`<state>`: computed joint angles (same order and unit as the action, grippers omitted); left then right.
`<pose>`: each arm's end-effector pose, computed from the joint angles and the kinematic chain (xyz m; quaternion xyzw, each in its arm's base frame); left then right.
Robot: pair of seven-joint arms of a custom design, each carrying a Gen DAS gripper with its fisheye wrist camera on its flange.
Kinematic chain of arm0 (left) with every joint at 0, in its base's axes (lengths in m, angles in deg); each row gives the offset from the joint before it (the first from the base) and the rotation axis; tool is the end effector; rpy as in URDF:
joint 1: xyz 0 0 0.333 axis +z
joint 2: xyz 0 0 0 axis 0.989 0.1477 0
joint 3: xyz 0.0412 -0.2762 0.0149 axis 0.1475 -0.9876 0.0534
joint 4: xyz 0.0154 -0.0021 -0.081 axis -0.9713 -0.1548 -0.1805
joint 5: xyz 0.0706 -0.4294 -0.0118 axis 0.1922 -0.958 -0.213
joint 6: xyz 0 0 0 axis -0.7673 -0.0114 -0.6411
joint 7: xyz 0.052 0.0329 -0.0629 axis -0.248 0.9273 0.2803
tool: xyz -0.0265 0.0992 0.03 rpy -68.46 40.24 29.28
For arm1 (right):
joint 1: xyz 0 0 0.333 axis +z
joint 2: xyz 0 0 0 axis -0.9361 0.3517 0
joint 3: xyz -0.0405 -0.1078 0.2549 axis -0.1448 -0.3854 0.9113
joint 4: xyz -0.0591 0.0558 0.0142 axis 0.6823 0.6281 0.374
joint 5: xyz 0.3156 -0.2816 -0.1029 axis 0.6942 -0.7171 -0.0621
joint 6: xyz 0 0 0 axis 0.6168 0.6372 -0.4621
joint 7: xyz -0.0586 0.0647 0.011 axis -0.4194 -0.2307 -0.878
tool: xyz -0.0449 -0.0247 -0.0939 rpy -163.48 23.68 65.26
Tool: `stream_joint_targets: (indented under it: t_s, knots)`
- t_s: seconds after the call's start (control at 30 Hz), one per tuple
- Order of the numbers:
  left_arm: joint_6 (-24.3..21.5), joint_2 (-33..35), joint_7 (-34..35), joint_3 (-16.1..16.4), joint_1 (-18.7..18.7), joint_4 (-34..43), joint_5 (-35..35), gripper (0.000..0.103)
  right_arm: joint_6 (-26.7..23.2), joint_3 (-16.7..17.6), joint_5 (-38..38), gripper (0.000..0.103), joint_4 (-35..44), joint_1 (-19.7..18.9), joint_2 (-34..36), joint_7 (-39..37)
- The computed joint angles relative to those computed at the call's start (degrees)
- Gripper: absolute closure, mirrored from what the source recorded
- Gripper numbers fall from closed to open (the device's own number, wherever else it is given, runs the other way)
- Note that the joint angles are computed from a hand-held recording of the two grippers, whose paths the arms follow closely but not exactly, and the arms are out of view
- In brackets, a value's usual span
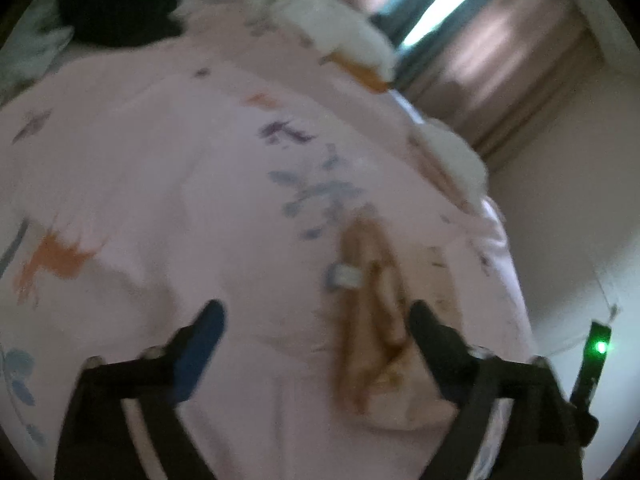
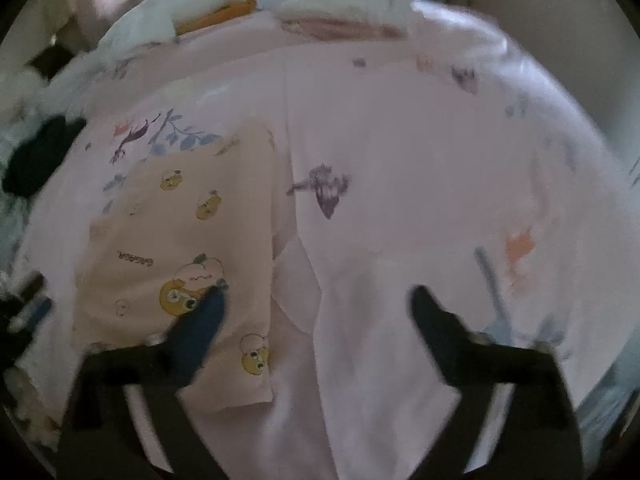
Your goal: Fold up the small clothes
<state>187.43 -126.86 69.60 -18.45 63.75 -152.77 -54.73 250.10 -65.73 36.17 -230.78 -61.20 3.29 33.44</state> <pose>0.3816 -0.1346 0.4015 -0.7510 0.4834 -0.4369 0.1069 0.4967 0.0810 0.4027 -0.6903 0.6457 -0.2301 0.2317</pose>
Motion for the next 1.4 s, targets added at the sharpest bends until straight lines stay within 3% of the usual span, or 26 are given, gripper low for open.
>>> stream_joint_targets:
  t_s: [0.07,0.1,0.3,0.4,0.5,0.57,0.63,0.93,1.4]
  knots:
    - [-0.97,1.44,2.35,-0.51,-0.18,2.15,2.03,0.001,-1.10,-3.14,4.19,0.000,0.35,3.57,0.29,-4.98]
    - [-2.48,2.14,2.53,-2.58,1.09,3.27,3.00,0.001,-2.80,-3.69,5.95,0.000,0.87,4.46,0.83,-6.35]
    - [-8.26,6.40,5.60,-7.10,2.47,8.23,8.13,0.001,-7.94,-1.71,7.70,0.000,1.89,3.09,2.82,-6.09]
    - [-9.17,7.34,1.98,-13.18,7.34,9.29,11.68,0.001,-7.68,-1.70,9.32,0.000,2.13,2.54,3.11,-4.17]
    - [-9.76,7.51,0.74,-13.24,7.07,9.54,13.40,0.001,-7.25,-2.11,10.93,0.000,1.02,3.04,1.72,-5.59]
    - [-9.16,6.77,-1.99,-15.90,9.56,9.29,15.42,0.001,-5.68,-0.24,8.00,0.000,0.55,1.62,1.35,-3.26]
    - [-9.31,5.64,-5.89,-18.90,12.55,9.03,17.23,0.001,-4.62,-0.53,7.59,0.000,0.03,2.12,0.91,-3.61]
    - [-8.98,5.88,-9.21,-17.42,12.02,8.84,20.53,0.001,-3.19,-2.07,10.51,0.000,-0.35,4.64,0.51,-7.01]
    - [-9.54,6.83,-10.82,-18.11,12.88,10.04,23.24,0.001,-3.41,-0.08,6.74,0.000,-0.76,3.22,-0.02,-4.01]
